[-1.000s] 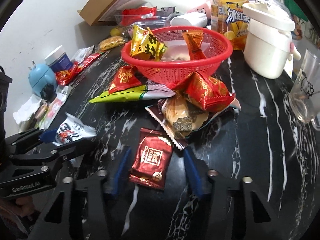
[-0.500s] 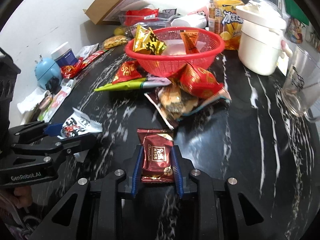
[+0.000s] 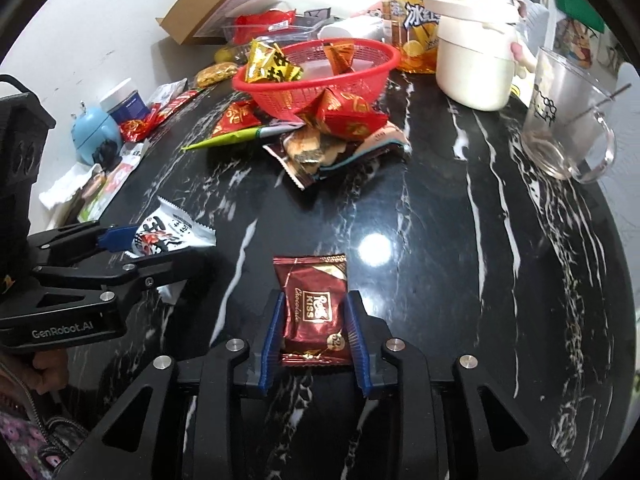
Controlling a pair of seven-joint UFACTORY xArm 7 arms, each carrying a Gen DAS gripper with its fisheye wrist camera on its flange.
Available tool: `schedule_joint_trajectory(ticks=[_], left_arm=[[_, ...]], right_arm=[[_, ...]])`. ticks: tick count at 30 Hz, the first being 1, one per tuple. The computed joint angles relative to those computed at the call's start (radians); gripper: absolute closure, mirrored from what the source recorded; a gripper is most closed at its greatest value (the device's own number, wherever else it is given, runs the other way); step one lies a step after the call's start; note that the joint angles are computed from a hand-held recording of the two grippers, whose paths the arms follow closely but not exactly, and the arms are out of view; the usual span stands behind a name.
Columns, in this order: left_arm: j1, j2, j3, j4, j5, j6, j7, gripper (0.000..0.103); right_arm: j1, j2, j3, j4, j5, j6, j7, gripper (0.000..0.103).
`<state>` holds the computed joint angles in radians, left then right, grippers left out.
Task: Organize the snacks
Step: 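Carry the white snack pack and chocolate packet over the red basket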
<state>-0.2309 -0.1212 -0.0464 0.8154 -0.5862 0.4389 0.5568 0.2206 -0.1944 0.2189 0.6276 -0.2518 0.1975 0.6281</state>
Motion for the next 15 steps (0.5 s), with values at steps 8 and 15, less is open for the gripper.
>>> schedule_joint_trajectory(ticks=[8, 15], left_arm=[[0.001, 0.009, 0.001, 0.005, -0.024, 0.002, 0.008, 0.046], [0.0, 0.003, 0.002, -0.004, -0.055, -0.009, 0.031, 0.046]], right_arm=[[-0.079, 0.011, 0.072, 0.016, -0.197, -0.001, 0.146, 0.068], [-0.053, 0.007, 0.03, -0.006, -0.208, -0.049, 0.168, 0.075]])
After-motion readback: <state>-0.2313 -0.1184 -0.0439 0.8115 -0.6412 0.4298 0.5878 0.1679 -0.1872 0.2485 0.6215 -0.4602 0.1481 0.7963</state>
